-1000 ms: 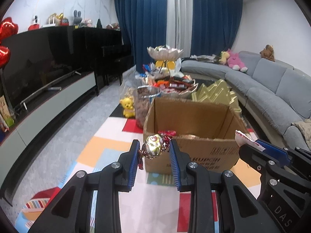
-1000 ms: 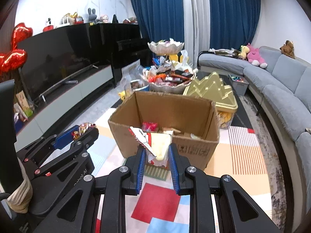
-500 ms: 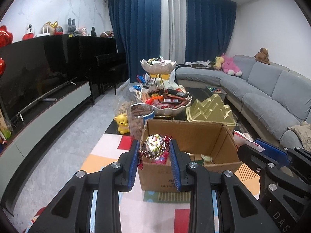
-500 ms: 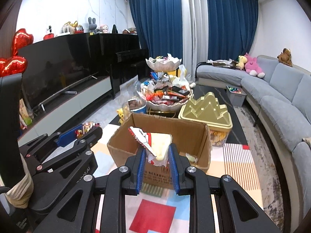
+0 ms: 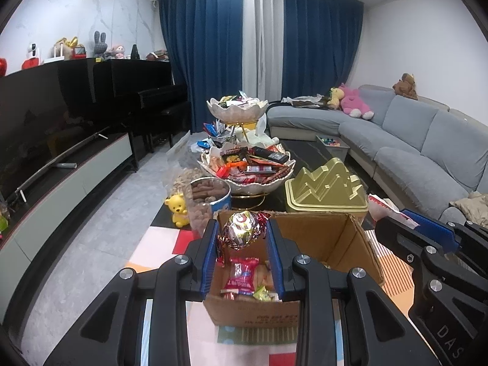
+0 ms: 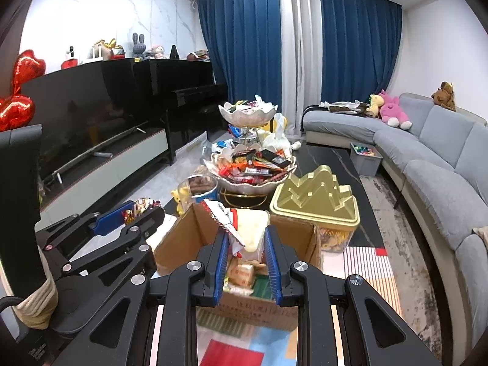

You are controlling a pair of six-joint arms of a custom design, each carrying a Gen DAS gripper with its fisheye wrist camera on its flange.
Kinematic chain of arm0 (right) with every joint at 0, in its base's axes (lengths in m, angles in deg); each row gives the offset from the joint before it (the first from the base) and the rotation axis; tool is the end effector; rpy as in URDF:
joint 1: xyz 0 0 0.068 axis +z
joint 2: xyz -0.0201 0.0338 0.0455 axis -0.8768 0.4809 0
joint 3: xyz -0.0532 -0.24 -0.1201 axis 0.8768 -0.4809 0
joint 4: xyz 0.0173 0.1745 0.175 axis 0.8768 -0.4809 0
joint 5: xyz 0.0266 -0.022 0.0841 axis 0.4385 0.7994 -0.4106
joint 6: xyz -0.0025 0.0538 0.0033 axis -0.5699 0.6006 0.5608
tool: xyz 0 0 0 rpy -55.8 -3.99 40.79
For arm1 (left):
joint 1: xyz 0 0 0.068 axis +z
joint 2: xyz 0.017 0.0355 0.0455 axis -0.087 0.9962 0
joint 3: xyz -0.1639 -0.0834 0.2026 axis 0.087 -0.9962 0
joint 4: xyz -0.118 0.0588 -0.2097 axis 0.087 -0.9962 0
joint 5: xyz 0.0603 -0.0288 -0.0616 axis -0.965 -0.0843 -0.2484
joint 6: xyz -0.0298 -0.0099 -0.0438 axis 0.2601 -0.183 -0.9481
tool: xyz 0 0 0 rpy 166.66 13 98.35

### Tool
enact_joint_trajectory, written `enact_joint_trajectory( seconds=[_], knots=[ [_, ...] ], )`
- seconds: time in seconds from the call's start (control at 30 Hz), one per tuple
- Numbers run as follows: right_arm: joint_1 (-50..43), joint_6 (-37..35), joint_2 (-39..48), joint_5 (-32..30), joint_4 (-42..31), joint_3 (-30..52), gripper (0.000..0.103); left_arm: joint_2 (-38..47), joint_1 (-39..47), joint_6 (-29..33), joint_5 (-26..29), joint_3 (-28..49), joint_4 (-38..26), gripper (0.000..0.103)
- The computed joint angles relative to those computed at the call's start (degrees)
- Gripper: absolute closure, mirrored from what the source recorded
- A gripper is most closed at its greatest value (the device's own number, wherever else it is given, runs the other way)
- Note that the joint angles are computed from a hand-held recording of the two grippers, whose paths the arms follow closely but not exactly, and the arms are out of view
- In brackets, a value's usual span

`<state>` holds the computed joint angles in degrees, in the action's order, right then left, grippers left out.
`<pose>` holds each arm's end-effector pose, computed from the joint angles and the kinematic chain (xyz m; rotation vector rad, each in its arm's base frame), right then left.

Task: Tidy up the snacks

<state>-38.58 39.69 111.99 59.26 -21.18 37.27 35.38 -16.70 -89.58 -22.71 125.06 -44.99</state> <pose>0.2811 0.1126 0.2128 -0.2443 2.0821 0.1618 0.2959 -0.0545 0.2078 -0.0079 2.0997 0.0149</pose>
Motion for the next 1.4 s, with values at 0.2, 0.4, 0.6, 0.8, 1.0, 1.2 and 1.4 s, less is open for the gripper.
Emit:
enact_joint_trajectory(
  seconds=[0.2,0.4,0.6,0.8,1.0,1.2,1.4],
  knots=[
    [-1.18,-0.22,5.02,-0.82,1.02,3.22,0.078,5.72,0.98,1.58,1.33,4.34,0.73,0.072],
    [-2.37,-0.30,10.57,-1.93,1.62,6.74,0.078,11.02,1.94,2.13,2.51,7.70,0.87,0.072],
    [-3.14,-0.89,15.09,-2.72,1.18,10.30,0.078,15.27,2.69,2.04,3.64,10.64,0.81,0.069],
    [-3.68,-1.07,17.56,-2.83,0.43,12.49,0.073,16.94,3.42,1.93,3.77,11.79,1.07,0.055],
    [-4.03,-0.56,16.85,-2.05,1.38,11.51,0.048,16.73,3.56,2.21,3.00,11.34,1.14,0.041],
    [-4.12,0.14,14.38,-1.00,1.52,9.58,0.034,14.60,3.70,1.54,2.29,10.10,0.28,0.026],
    [-3.56,0.67,10.35,-0.10,0.71,7.18,0.032,11.03,3.53,1.30,1.83,8.21,-0.75,0.020]
  ],
)
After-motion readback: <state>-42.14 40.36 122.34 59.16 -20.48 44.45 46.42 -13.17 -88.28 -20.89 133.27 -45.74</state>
